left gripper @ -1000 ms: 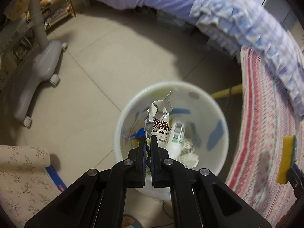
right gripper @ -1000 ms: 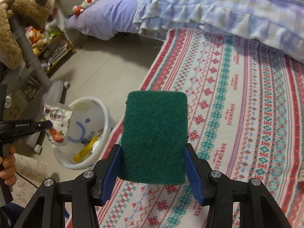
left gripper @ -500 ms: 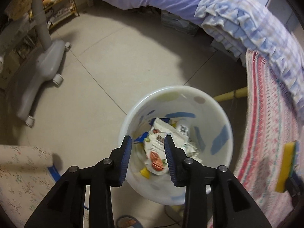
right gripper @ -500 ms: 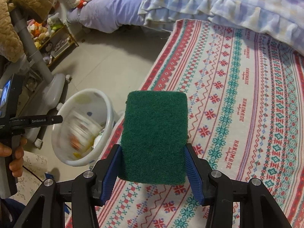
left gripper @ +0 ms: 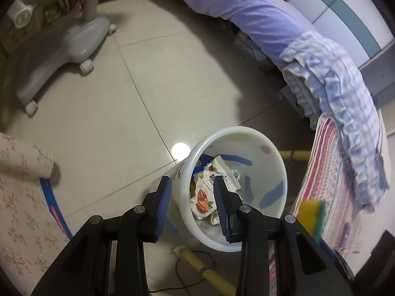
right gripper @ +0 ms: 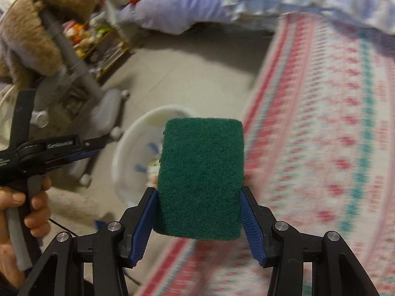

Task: Collect trash
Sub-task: 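Drop the wrapper into the bin with the left gripper while the right drops the sponge in, then return to the blanket and grasp the light-blue milk carton with the left gripper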

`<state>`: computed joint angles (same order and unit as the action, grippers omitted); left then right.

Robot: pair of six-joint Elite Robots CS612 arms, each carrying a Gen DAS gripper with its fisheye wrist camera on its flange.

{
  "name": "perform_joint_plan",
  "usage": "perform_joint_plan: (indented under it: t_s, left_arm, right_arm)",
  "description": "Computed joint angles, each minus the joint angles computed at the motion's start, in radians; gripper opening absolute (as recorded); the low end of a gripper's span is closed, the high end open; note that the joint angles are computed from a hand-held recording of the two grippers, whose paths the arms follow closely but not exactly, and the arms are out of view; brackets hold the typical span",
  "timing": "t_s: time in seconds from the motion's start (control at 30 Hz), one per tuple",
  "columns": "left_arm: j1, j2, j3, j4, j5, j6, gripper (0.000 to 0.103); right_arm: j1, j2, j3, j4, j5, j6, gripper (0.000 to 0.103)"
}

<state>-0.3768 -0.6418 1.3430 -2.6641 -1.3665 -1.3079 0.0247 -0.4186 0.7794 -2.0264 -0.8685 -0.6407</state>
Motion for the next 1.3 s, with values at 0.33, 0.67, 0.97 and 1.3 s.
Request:
perform_joint_plan:
  t_s: [0.33, 0.67, 0.97, 1.3]
  left_arm:
    - [-0.003, -0.007, 0.013, -0.043, 0.009, 0.007, 0.038]
    - [-0.038, 0.002, -0.035, -0.032, -0.012, 0.086, 0.038]
    - [-0.109, 0.004, -0.119, 0.015, 0.023, 0.181, 0.038]
    - [-0.206, 0.107, -0.344, 0.181, 0.019, 0.382, 0.053]
  right_arm:
    - [0.115, 0.08, -0.123, -0.012, -0.16, 0.053, 0.069]
    - [0.059, -0.013, 0.042, -0.092, -0.157, -0.005, 0.069]
    - [-0.042, -0.082, 0.123, -0.203, -0.141, 0.022, 0.069]
    - [-0.148, -0.04, 0.039, -0.313, -0.228, 0.1, 0.074]
